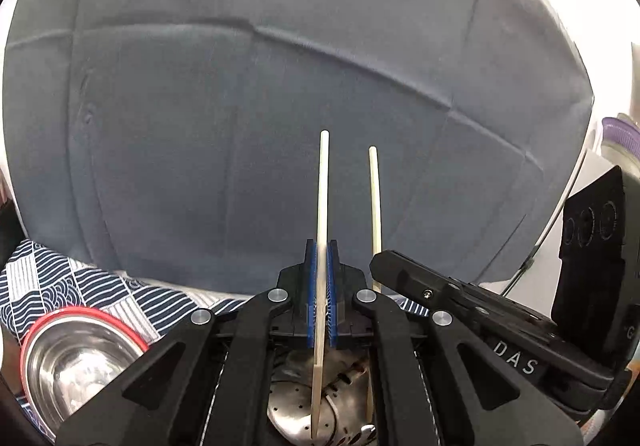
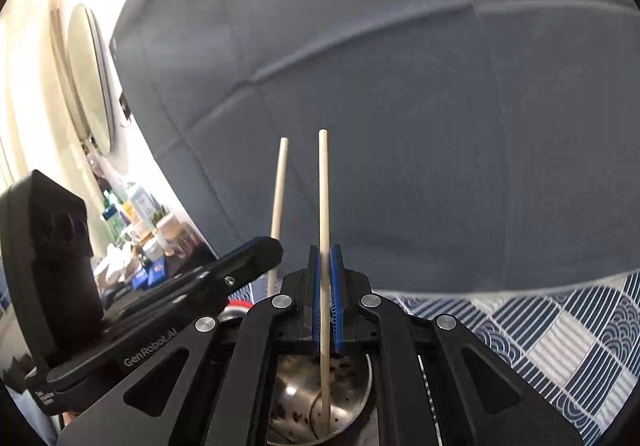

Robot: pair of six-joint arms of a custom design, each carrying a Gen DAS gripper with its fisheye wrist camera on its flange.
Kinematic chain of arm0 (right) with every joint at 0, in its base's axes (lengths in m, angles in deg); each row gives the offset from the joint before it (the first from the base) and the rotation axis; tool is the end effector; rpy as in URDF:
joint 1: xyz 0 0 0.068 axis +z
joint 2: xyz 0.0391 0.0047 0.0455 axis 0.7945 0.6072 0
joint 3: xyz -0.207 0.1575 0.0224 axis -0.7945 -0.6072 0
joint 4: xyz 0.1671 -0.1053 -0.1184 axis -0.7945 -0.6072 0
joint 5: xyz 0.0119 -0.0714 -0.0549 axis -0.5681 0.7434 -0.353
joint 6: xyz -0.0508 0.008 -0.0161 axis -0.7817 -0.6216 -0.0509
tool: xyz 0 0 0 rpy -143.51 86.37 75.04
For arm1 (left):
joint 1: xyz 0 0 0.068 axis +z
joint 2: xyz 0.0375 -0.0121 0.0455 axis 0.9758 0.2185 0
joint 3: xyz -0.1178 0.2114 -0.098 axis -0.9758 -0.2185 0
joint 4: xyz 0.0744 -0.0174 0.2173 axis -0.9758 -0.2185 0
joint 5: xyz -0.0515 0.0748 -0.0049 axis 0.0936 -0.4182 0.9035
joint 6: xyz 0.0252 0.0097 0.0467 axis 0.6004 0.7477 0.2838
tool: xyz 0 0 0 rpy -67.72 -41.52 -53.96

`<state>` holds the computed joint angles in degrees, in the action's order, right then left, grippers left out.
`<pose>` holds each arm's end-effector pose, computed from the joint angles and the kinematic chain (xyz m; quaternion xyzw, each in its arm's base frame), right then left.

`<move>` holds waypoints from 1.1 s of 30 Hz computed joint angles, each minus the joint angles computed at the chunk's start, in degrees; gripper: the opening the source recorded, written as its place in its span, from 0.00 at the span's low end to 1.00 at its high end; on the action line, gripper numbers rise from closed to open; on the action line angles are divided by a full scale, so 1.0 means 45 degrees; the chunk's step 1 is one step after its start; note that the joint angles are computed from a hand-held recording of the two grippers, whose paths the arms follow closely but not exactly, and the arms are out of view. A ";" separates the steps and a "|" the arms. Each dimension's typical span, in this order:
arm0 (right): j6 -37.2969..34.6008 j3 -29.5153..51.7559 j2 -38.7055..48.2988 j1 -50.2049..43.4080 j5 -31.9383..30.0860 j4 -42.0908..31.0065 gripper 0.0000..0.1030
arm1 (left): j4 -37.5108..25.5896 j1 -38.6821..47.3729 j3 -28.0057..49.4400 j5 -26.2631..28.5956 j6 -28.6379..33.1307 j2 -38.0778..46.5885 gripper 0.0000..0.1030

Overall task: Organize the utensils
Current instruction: 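Lift the sticks and drop them into the black holder with both tools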

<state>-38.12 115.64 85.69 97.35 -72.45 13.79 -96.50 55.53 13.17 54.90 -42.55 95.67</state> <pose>0.2483 0.2336 0.3083 -0.0485 0.8407 0.2323 0.4867 0.2444 -0.1022 0.3044 0.0740 0.8364 -0.2191 0.4969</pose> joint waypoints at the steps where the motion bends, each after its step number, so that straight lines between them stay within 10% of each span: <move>1: 0.0011 -0.0207 0.0019 0.0030 -0.0011 0.0164 0.05 | 0.0162 -0.0081 -0.0200 -0.0147 0.0038 -0.0037 0.05; 15: -0.0293 -0.1513 -0.0127 0.0877 0.1118 0.0331 0.08 | 0.0223 -0.0439 -0.1912 -0.0501 0.0641 -0.1249 0.05; 22: -0.0581 -0.0987 -0.0989 0.1247 0.2312 -0.0942 0.09 | -0.0986 0.0485 -0.1472 -0.0606 0.0959 -0.2732 0.50; 28: -0.0613 -0.0476 -0.1884 0.1916 0.3743 -0.2288 0.32 | -0.2548 0.1254 -0.0668 -0.0373 0.1447 -0.3569 0.87; 33: -0.0689 0.0115 -0.2327 0.2654 0.4630 -0.3451 0.54 | -0.3972 0.1539 -0.0180 -0.0125 0.1878 -0.4190 0.94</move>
<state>-41.22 116.15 75.22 109.30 -51.62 -1.74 -114.38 62.46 12.36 54.34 -34.10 76.81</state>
